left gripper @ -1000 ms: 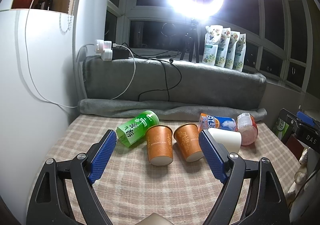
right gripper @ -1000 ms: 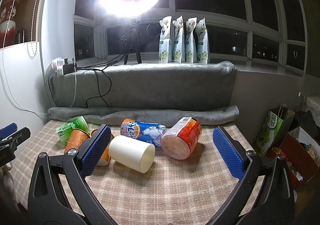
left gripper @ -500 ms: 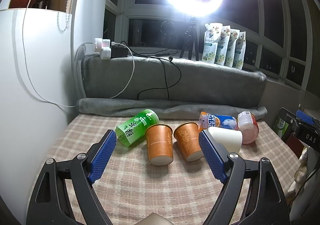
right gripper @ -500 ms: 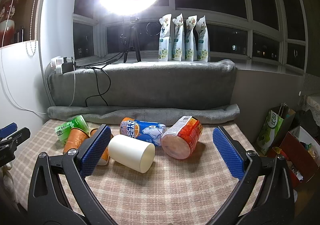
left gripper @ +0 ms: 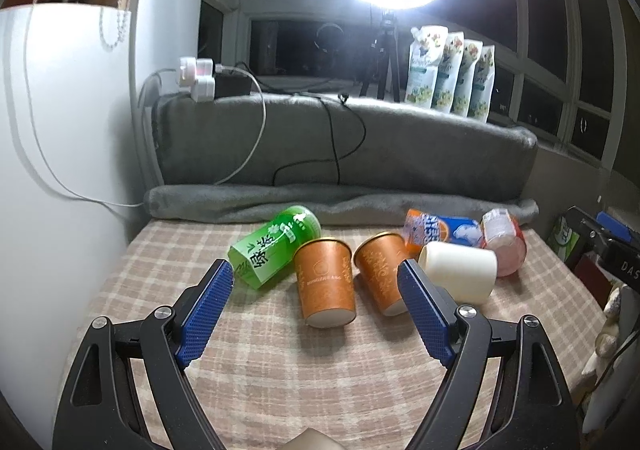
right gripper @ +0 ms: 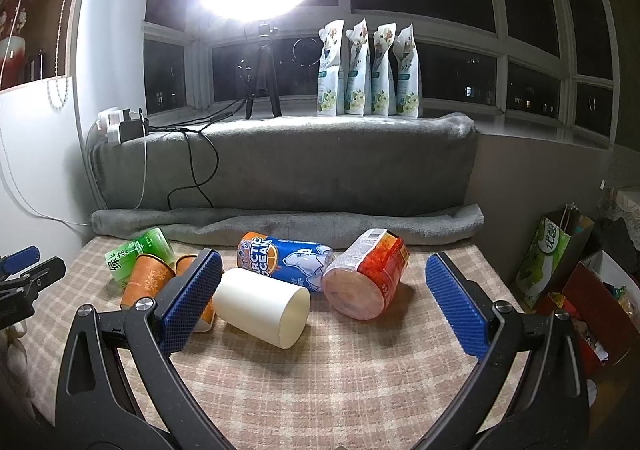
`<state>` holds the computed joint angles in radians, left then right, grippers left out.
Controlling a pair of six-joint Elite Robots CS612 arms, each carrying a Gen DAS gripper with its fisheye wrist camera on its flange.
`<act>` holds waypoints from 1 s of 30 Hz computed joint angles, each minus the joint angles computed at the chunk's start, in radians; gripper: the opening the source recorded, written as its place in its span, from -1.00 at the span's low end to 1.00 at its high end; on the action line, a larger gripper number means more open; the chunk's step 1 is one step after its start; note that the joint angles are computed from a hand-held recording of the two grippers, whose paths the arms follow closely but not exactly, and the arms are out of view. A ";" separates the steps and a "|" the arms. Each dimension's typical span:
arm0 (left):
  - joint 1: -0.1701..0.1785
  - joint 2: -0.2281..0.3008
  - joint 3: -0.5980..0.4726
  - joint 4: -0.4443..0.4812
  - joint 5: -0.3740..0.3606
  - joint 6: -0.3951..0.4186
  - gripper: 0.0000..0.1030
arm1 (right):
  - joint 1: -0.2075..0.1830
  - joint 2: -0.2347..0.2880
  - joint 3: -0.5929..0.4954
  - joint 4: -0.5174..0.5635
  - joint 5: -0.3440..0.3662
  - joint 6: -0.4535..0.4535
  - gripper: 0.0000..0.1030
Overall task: Flip cup upright
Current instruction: 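Move the right gripper down over the lying green tea bottle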
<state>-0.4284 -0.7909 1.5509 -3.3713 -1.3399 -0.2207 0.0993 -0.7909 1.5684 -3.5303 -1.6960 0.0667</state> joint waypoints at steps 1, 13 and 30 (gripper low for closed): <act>0.007 0.001 -0.009 0.025 -0.013 0.000 0.64 | 0.001 0.005 -0.006 0.010 -0.001 0.003 1.00; 0.082 0.054 -0.172 0.338 -0.159 0.075 0.61 | -0.007 0.022 -0.052 0.093 0.032 -0.001 1.00; 0.110 0.034 -0.134 0.356 -0.138 0.024 0.61 | 0.042 0.187 -0.554 0.757 0.415 -0.792 1.00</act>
